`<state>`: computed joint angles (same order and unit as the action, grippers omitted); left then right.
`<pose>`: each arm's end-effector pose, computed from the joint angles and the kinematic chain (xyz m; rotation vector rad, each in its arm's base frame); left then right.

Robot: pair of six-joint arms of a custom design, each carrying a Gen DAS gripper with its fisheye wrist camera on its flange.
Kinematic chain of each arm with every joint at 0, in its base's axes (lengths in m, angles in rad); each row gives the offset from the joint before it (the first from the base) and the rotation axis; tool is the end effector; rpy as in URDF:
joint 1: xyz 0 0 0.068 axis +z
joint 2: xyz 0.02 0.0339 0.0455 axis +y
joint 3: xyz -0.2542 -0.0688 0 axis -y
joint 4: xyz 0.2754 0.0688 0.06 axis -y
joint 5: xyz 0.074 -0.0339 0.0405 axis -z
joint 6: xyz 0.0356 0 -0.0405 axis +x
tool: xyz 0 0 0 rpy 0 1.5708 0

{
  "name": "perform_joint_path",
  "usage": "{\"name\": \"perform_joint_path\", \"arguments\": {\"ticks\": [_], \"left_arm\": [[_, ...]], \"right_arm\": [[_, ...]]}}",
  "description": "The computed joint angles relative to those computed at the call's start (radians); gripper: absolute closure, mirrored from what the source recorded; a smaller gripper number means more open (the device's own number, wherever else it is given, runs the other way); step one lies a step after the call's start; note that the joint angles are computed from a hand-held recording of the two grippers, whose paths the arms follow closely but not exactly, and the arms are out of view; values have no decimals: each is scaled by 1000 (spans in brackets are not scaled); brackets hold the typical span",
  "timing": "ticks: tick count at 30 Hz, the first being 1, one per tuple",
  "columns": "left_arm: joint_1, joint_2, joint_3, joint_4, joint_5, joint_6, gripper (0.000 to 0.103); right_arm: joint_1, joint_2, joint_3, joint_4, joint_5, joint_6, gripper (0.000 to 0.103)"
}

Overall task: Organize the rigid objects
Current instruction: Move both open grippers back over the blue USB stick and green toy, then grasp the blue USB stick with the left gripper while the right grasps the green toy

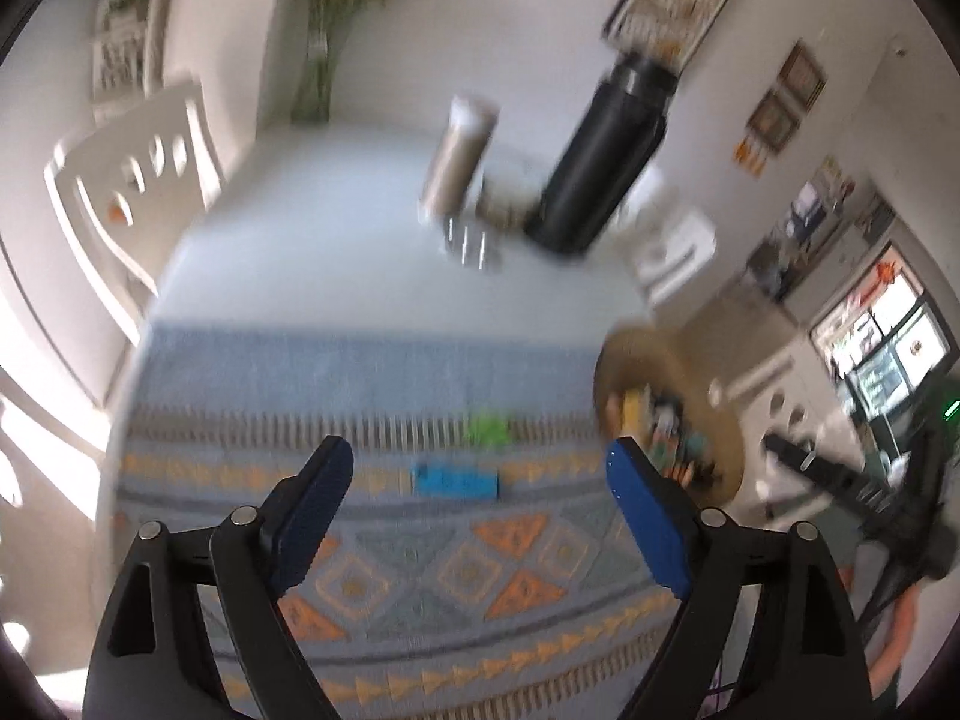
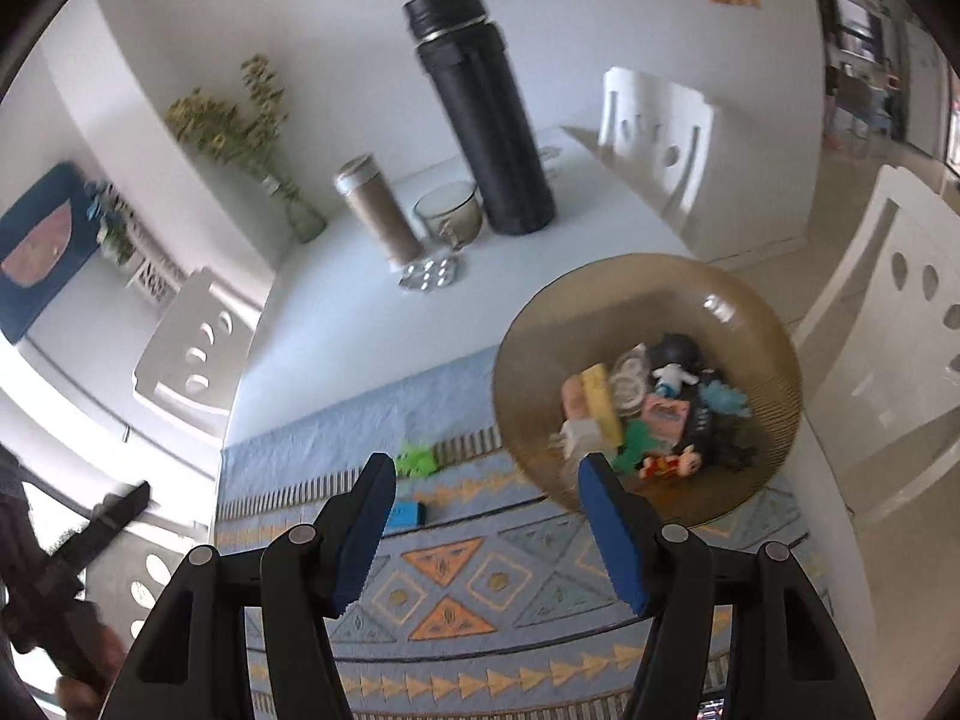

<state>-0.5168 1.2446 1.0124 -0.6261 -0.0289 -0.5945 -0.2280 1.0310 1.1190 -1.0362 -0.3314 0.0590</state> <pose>0.2544 -0.1434 0.2664 -0.1098 2.4809 -0.4570 0.2181 -0.0387 0.3281 0.2221 2.4683 0.3452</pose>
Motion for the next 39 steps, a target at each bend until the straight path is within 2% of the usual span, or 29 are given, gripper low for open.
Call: {"name": "perform_joint_path", "arguments": {"ticks": [6,12,17,22,25,27,32,39], "left_arm": [[-34,237,-37,134,108,-55,18],[-67,421,29,191,116,-53,19],[-98,519,91,184,27,-53,19],[-124,654,198,113,-121,-85,18],[-114,711,227,117,-135,-112,18],[-126,719,233,122,-182,-92,18],[-102,690,195,109,-200,-43,17],[103,521,13,62,-211,-49,17]], "right_arm": [[61,30,-45,11,34,0,41],[89,62,-94,37,62,-21,41],[95,126,-103,63,63,-18,41],[106,165,-124,84,68,-21,41],[131,165,-136,90,97,-35,41],[146,165,-142,95,116,-46,41],[187,204,-160,120,116,-30,41],[275,317,-159,198,113,-40,41]]}}
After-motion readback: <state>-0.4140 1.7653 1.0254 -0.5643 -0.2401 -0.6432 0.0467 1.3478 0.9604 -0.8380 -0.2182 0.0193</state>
